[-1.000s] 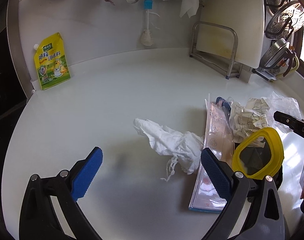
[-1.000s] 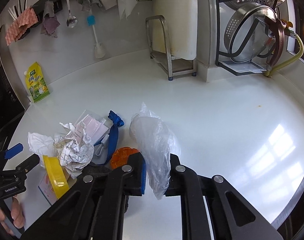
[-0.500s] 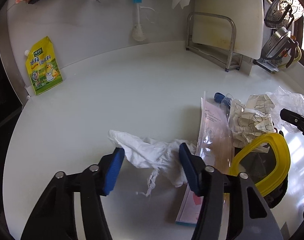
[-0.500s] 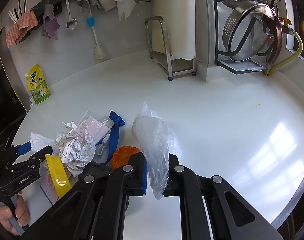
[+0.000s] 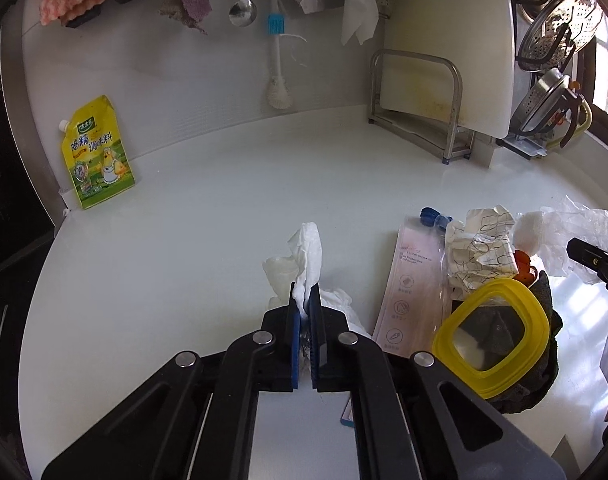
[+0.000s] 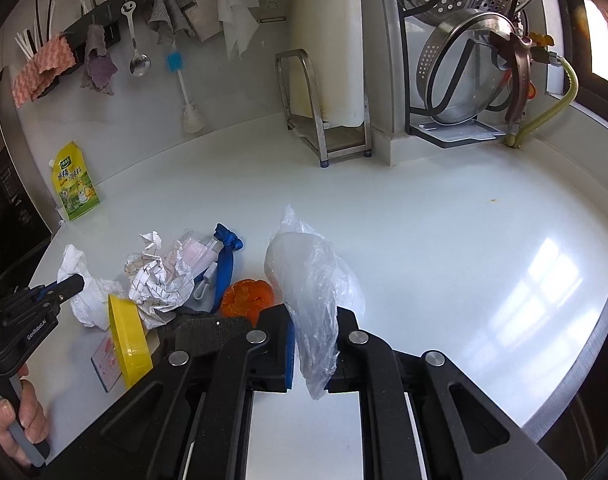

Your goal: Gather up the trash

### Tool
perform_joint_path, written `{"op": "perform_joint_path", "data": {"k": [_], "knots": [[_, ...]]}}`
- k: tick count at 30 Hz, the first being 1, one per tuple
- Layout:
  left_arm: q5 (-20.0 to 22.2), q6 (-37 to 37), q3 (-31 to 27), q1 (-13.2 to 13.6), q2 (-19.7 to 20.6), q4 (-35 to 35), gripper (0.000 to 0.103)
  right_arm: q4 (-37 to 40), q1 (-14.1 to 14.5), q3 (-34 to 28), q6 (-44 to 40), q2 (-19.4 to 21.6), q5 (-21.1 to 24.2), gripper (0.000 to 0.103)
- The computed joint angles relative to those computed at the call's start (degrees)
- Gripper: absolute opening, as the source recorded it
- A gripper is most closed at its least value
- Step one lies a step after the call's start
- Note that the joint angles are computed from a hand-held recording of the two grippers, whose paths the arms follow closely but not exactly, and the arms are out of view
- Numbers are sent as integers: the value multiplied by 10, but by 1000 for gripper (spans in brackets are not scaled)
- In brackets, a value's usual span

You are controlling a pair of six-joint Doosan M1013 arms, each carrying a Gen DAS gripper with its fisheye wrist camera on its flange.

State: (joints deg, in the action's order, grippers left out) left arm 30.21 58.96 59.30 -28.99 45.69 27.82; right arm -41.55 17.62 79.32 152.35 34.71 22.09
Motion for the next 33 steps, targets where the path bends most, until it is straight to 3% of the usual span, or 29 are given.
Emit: {"op": "perform_joint_path", "data": {"k": [10,13,24,33], "knots": [[-46,-47,85,-4,-56,58,4,-172,28,76,197,-45,18,9],[-63,-39,114,-4,-73,39,4,-209,43,99,242,-60,35,9],[-130,-65,226,-18,-141,69,4,-290,109,174,392,-104,79,9],[-162,-79,309,-32,-189,86,4,-320,164,219,461,-129,106,9]]}}
